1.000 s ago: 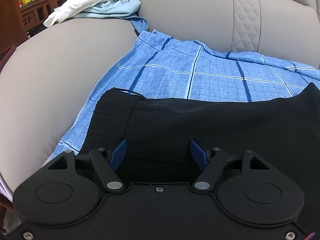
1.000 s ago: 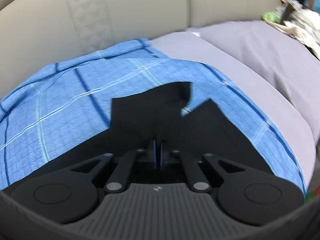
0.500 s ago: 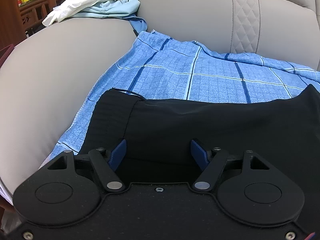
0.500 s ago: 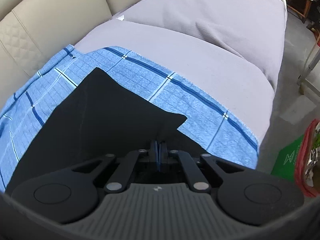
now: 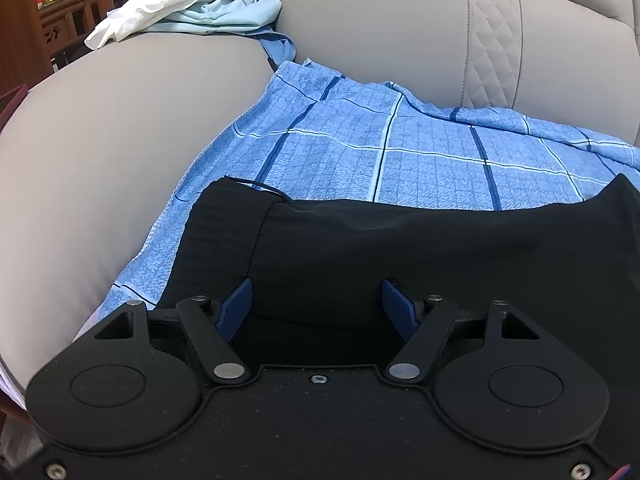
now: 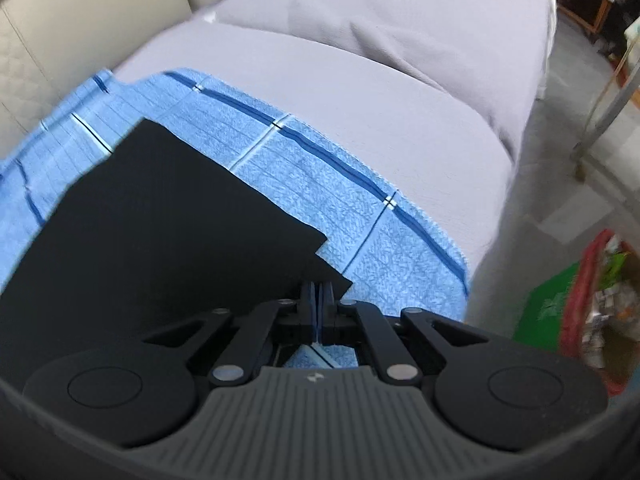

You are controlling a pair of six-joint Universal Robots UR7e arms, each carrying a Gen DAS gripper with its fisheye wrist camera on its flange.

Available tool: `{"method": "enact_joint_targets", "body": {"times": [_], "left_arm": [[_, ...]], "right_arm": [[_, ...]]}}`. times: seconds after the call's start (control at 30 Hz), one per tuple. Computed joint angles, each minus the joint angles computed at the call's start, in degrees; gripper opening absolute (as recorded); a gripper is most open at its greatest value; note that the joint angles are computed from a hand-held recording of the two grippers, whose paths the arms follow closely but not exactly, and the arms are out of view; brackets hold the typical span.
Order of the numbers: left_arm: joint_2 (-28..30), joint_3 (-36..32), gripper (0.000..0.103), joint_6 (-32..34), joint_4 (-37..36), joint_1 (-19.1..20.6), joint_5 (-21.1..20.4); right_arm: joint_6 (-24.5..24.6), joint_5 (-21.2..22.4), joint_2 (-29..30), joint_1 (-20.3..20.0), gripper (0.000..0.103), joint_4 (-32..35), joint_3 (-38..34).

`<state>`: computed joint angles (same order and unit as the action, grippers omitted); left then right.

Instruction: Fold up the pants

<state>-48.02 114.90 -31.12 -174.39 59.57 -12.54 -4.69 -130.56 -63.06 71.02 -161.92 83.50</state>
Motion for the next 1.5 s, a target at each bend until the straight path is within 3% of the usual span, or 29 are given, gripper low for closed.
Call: {"method": "enact_joint_targets", "body": {"times": [0.07,0.1,0.13,0.17,0.2,0.27,0.37,0.5,0.57,0.7,0.83,0.93,1.13,1.17,1.2,1.27,1.33,1.5], "left_arm": [[-0.71,0.31,0.071,-1.72,1.21,-0.5,-1.06],[-0.99,0.7,0.071,-1.19,-0.3,-0.93,-2.4],[-1.18,1.02,0.071,-0.5,-1.75,-1.29,-3.43],[-1.36,1.38,0.071,0.18,-3.09,-1.82,-4.37],[-1.48,1.72,0.072,1.39,-4.61,-2.45,-5.04],[-1.23,2.12,0.075,3.96,-7.05,-3.69,-5.26],[-1.05,2.3,0.077,5.61,-6.94,-4.82,-5.52],[-2.1,1.7,0.077,-3.04,4.26,-4.2,-5.26],[-3.08,1.79,0.077,-8.45,9.2,-3.52,-6.1],[-4.2,2.68,0.077,-12.32,11.73,-2.32,-8.1],[-3.56,2.57,0.08,-11.65,12.46,-2.17,-6.98],[-3.32,2.27,0.081,-12.23,13.3,-2.18,-6.64],[-3.81,2.17,0.081,-15.14,15.82,-2.36,-6.38],[-4.03,2.31,0.081,-15.99,16.35,-2.47,-6.17],[-4.19,2.54,0.081,-16.43,16.23,-2.58,-5.92],[-4.58,3.34,0.081,-15.82,14.36,-2.77,-5.84],[-4.95,3.91,0.081,-15.34,13.3,-2.75,-5.94],[-4.64,5.22,0.081,-10.78,6.47,-2.35,-7.03]], "right_arm": [[-0.25,5.04,-1.57,-0.97,0.019,-2.0,2.14],[-0.66,8.37,-2.47,-1.65,0.04,-2.51,3.26],[-1.02,11.08,-3.24,-2.15,0.044,-2.86,4.27],[-1.52,14.75,-4.15,-2.91,0.055,-3.18,5.43],[-1.88,17.45,-4.83,-3.46,0.061,-3.37,6.34],[-2.42,21.06,-5.67,-4.36,0.064,-3.78,7.65],[-2.8,20.55,-5.7,-4.7,0.064,-4.35,8.33],[-5.46,21.17,-5.76,-4.96,0.065,-5.82,8.96],[-4.4,17.71,-5.18,-4.19,0.065,-5.9,8.36],[-4.58,10.76,-3.92,-2.98,0.069,-8.13,7.69],[-3.53,15.6,-4.85,-4.75,0.075,-8.75,8.85],[-4.77,20.91,-4.87,-5.59,0.071,-10.43,9.5],[-12.65,22.49,-0.8,-4.99,0.07,-19.07,8.89],[-13.94,22.45,-0.33,-4.82,0.062,-20.55,9.01],[-14.62,21.76,0.03,-4.49,0.041,-21.76,9.07],[-13.2,22.67,-0.33,-4.35,0.009,-20.17,8.76],[-12.23,23.22,-0.23,-3.85,0.009,-19.48,8.31],[-16.85,21.94,2.53,1.53,0.008,-22.29,7.08]]}}
